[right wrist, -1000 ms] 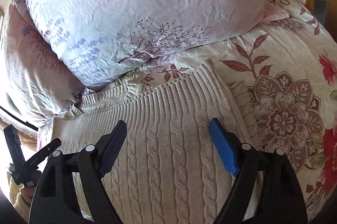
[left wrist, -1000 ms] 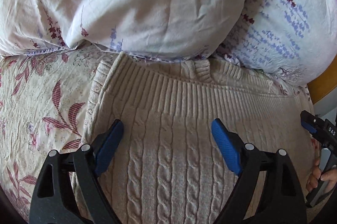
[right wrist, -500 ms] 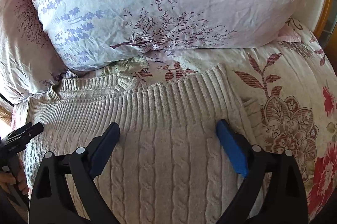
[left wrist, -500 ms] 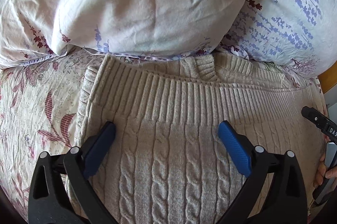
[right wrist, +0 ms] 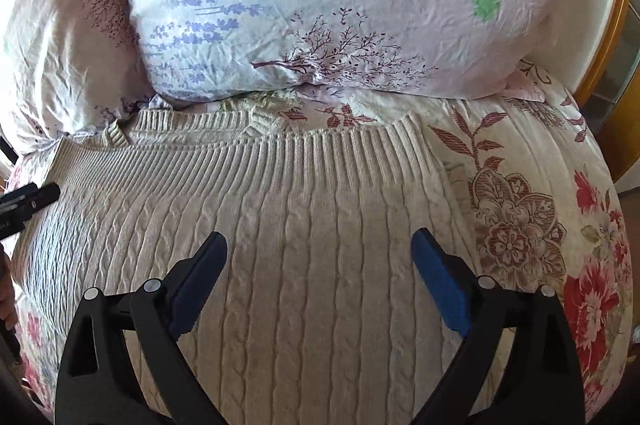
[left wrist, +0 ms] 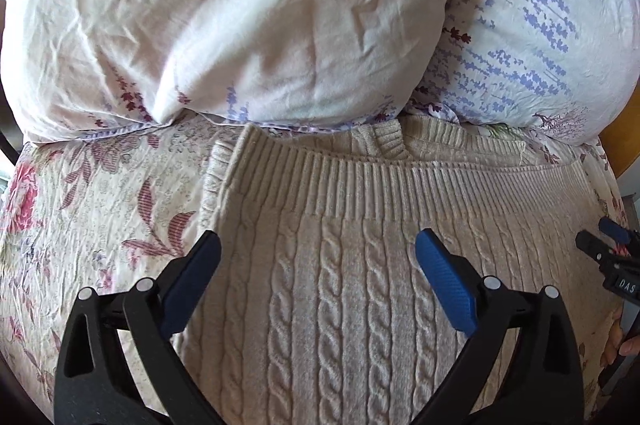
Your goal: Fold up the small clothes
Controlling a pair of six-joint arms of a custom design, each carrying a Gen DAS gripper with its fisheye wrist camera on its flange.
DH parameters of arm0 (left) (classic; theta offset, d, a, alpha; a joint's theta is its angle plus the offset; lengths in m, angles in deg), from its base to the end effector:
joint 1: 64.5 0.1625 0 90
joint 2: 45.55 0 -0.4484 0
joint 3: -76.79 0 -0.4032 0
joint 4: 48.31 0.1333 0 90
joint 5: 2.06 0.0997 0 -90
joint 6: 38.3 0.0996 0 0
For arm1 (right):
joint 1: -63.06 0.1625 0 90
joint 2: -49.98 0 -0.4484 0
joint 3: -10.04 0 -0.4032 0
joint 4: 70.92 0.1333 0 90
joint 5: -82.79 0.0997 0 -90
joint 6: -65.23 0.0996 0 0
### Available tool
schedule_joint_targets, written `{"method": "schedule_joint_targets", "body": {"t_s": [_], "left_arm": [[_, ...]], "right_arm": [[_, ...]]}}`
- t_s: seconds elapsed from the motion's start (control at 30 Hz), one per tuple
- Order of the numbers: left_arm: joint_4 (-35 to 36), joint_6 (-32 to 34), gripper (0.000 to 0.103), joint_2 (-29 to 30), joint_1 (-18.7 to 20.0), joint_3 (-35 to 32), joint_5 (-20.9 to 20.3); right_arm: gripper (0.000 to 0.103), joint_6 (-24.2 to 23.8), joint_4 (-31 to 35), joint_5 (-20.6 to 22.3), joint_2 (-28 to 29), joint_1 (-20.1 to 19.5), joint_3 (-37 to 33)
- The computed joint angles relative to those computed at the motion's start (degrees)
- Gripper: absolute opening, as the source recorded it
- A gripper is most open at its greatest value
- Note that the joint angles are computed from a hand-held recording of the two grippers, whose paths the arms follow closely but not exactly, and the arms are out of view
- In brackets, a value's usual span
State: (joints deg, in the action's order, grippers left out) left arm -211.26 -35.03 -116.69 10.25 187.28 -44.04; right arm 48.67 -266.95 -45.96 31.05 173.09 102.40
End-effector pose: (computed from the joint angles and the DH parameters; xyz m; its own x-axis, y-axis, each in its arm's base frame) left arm 0.0484 -0.6109 0.3309 -0.7398 -0.1748 -0.6497 0.2617 0.8149 -0.5172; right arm 0.2944 -0.6005 -0.0902 -0.7308 -0.1779 0.6590 -0.5183 0.7728 -0.3661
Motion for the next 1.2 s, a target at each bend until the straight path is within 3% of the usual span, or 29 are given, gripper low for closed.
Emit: {"method": "schedule_joint_targets", "body": {"t_s": [0.13, 0.37, 0.57, 0.63, 0.7, 0.77, 0.87, 1.0, 1.1, 1.2], "left_arm": [[-0.7, -1.2, 0.098, -3.1, 0.5, 2.8, -0.5], [4.0, -3.9, 0.099, -2.4, 2.4, 3.0, 0.3], [3.9, -6.4, 0.097, -5.4, 4.0, 3.1, -3.5], [3.5, -7.5, 0.097, -7.3, 5.3, 3.0, -6.8], [4.4, -9.1, 0.092, -8.5, 7.0, 2.1, -10.5], [7.0, -10.9, 0.077, -9.2, 8.7, 0.6, -13.4], [9.7, -11.6, 0.065, -8.4, 11.0, -1.8, -18.0], [8.6, -10.9, 0.062, -7.2, 11.2, -2.3, -19.3], [8.3, -12.0, 0.051, -7.2, 12.6, -2.5, -24.1], [6.4, -13.7, 0.048, -6.4, 13.7, -2.7, -27.9]], "right_arm": [[0.095, -0.7, -2.1, -2.9, 1.2, 1.0, 1.4], [0.102, 0.4, -0.1, -2.5, 0.0, -0.6, 1.4], [0.102, 1.6, 0.5, -1.6, -0.8, -0.8, 2.1], [0.102, 2.4, -0.3, -0.6, -1.3, -0.8, 2.9], [0.102, 3.1, -2.6, 1.5, -2.0, -1.0, 4.3], [0.102, 4.1, -3.9, 2.5, -2.7, -1.2, 5.3], [0.102, 5.5, -4.1, 3.0, -3.6, -1.4, 6.0], [0.102, 6.5, -3.9, 3.4, -4.4, -1.8, 6.4], [0.102, 7.0, -3.6, 3.7, -4.6, -1.9, 6.3], [0.102, 6.9, -3.4, 3.8, -4.3, -1.7, 6.1]]}}
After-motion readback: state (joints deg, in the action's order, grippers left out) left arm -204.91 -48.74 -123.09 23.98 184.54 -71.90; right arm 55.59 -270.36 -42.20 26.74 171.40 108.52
